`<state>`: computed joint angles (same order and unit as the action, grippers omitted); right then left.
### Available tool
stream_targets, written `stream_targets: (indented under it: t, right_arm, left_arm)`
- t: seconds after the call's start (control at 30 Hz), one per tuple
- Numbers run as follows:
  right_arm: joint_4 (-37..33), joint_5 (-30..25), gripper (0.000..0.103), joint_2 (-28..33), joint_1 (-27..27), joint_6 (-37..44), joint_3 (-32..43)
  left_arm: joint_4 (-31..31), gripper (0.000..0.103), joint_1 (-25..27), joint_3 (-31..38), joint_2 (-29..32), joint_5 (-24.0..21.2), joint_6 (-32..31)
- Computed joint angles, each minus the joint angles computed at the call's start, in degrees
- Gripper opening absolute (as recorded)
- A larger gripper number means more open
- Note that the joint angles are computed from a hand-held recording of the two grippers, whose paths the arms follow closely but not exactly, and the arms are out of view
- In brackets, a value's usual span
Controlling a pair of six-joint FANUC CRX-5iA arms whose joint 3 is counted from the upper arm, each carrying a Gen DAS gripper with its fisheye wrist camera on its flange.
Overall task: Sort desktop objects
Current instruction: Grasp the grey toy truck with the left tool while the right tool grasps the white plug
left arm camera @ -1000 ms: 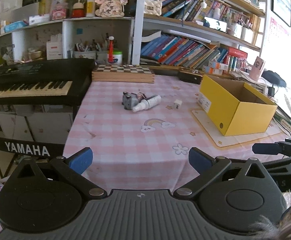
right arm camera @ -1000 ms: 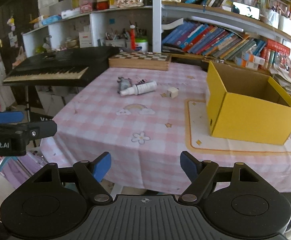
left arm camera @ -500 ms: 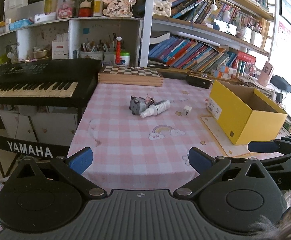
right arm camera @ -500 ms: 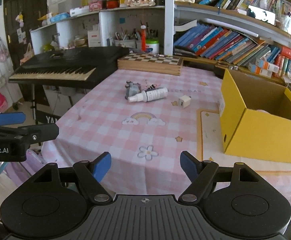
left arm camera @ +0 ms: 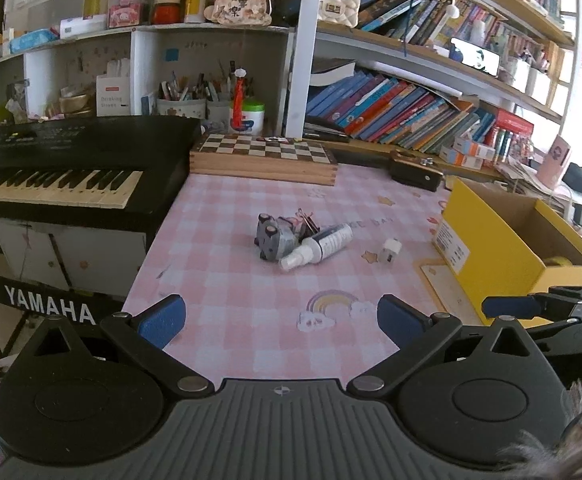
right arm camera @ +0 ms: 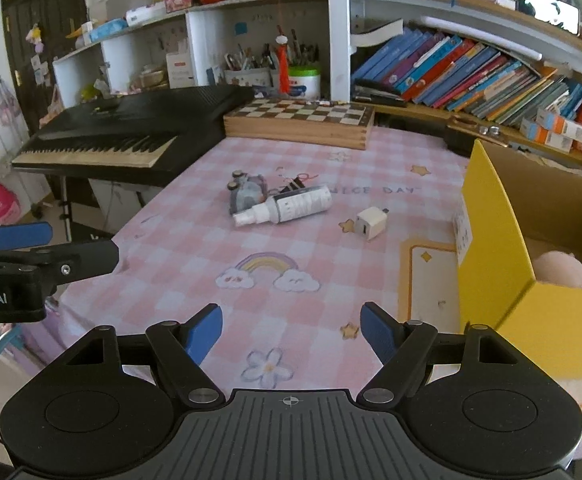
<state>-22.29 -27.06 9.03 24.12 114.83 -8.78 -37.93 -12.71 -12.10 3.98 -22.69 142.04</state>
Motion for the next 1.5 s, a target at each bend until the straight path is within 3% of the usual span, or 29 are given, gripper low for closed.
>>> stream_targets:
  t: [0.3, 0.7, 1.07, 1.3, 1.37, 1.5]
  right_arm:
    - [-0.18, -0.92, 0.078, 8.3, -1.5, 1.98, 8.78]
    - [4.67, -3.07, 0.077, 19.76, -1.66, -2.74, 21.51]
    - [6.58, -9.31, 0.072, 26.87, -2.21, -4.79, 30.58]
    - [5.79, -13.46, 0.063, 30.07, -2.84, -4.22, 35.2]
    - [5.37, -14.45, 0.058, 30.66, -3.04, -3.92, 36.11]
    - [5.28, -13.63, 0.037, 30.78, -3.17, -2.99, 35.97]
  left_arm:
    - [0.94, 0.102, 1.25, 10.4, 9.15, -2.02, -0.1]
    - [8.49, 0.098, 4.37, 23.41, 21.65, -5.47, -8.37]
    - [14.34, 0.077, 5.42, 34.97, 31.82, -12.81, -17.49]
    - [17.83, 0.058, 6.2, 38.31, 35.2, -15.96, -20.34]
    - [19.09, 0.045, 6.5, 37.95, 35.31, -15.23, -21.36]
    - [18.41, 0.042, 6.31, 37.5, 35.15, -14.44, -22.12]
